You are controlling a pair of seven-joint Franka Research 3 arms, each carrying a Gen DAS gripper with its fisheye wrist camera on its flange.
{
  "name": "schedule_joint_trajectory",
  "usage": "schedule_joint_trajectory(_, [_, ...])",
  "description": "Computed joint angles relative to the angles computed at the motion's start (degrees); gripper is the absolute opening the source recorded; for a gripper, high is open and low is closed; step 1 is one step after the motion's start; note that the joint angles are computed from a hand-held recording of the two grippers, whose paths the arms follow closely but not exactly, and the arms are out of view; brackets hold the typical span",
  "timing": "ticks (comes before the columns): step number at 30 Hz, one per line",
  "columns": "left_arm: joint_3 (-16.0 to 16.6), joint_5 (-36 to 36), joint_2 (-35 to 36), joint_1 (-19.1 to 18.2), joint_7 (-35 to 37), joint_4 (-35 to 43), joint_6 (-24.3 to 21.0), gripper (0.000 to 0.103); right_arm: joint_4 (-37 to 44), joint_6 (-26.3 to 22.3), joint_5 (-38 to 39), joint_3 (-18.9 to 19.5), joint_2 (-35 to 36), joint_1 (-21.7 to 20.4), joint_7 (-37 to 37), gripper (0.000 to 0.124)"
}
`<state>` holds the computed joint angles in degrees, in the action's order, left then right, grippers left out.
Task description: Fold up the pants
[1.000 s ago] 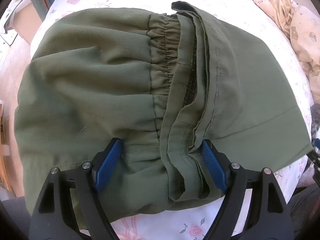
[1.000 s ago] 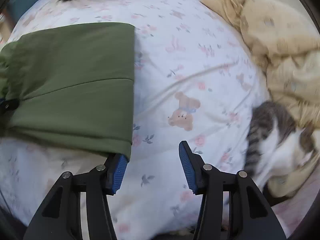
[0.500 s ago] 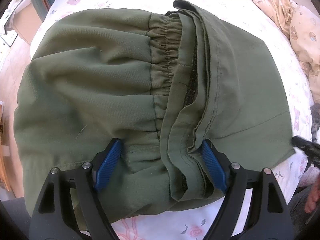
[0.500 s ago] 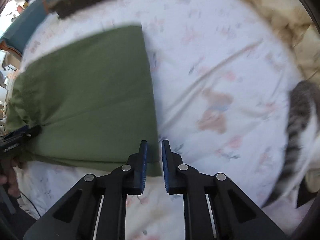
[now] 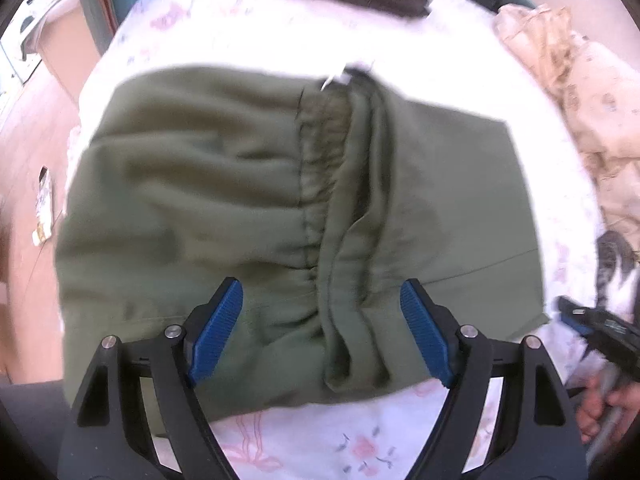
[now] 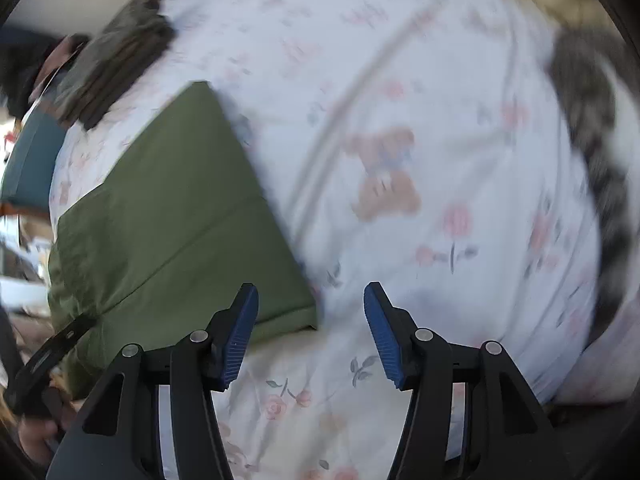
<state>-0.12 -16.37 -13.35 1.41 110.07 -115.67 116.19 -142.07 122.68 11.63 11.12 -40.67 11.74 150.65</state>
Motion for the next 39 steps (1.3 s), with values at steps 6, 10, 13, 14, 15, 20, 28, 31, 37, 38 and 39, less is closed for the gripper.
schedule_joint_trajectory(6, [2.0, -3.3, -2.5, 0.6, 1.3, 0.8, 1.9, 0.079, -7.2, 12.7, 5.7, 0.4, -2.2, 0.7, 5.8, 0.058])
schedule_joint_trajectory(10, [2.2, -2.6, -2.5, 1.0, 1.4, 1.4, 2.9, 0.079, -5.2, 12.6, 5.8, -0.2, 0.2, 2.4, 3.3, 0.044])
schedule_joint_trajectory(13, [2.1, -1.8, -2.2, 1.3, 0.2, 2.1, 2.0, 0.079, -4.8, 12.9, 3.5, 1.3, -0.9, 1.4, 4.3, 0.007])
schedule_joint_trajectory(14, [2.1, -1.5, -1.9, 1.4, -0.3, 2.8, 1.4, 0.079, -4.3, 12.8, 2.1, 2.0, -1.1, 0.9, 4.5, 0.005])
schedule_joint_trajectory(15, [1.9, -1.3, -1.7, 1.4, -0.8, 3.2, 1.1, 0.079, -3.9, 13.7, 0.6, 2.8, -1.7, 0.4, 4.6, 0.004])
schedule_joint_trajectory(20, [1.7, -1.3, 0.4, 1.5, -2.2, 7.8, -3.0, 0.079, -2.4, 24.3, -4.7, 4.7, -2.9, -0.7, 1.3, 0.003])
schedule_joint_trajectory(28, [-2.1, -3.1, 10.9, 0.3, -3.3, 27.0, -14.1, 0.079, 1.9, 41.8, -2.4, 2.0, 4.3, 6.4, -13.3, 0.003])
schedule_joint_trajectory(31, [-4.7, -4.3, 17.5, -0.3, -3.8, 37.8, -20.8, 0.079, 4.3, 45.5, 0.9, -0.8, 8.8, 11.9, -21.4, 0.003])
schedule_joint_trajectory(37, [-10.1, 0.1, 29.3, -3.1, -5.5, 55.4, -28.7, 0.079, 6.6, 47.5, 9.7, -6.2, 13.1, 20.9, -33.9, 0.003])
schedule_joint_trajectory(38, [-10.5, 1.9, 30.6, -3.8, -5.3, 57.3, -29.3, 0.077, 7.2, 47.3, 10.7, -6.5, 13.7, 21.4, -35.3, 0.003])
schedule_joint_trajectory(39, [-10.8, 2.9, 31.0, -4.1, -5.2, 57.8, -29.2, 0.075, 7.7, 47.3, 12.3, -7.2, 14.3, 22.7, -37.2, 0.003])
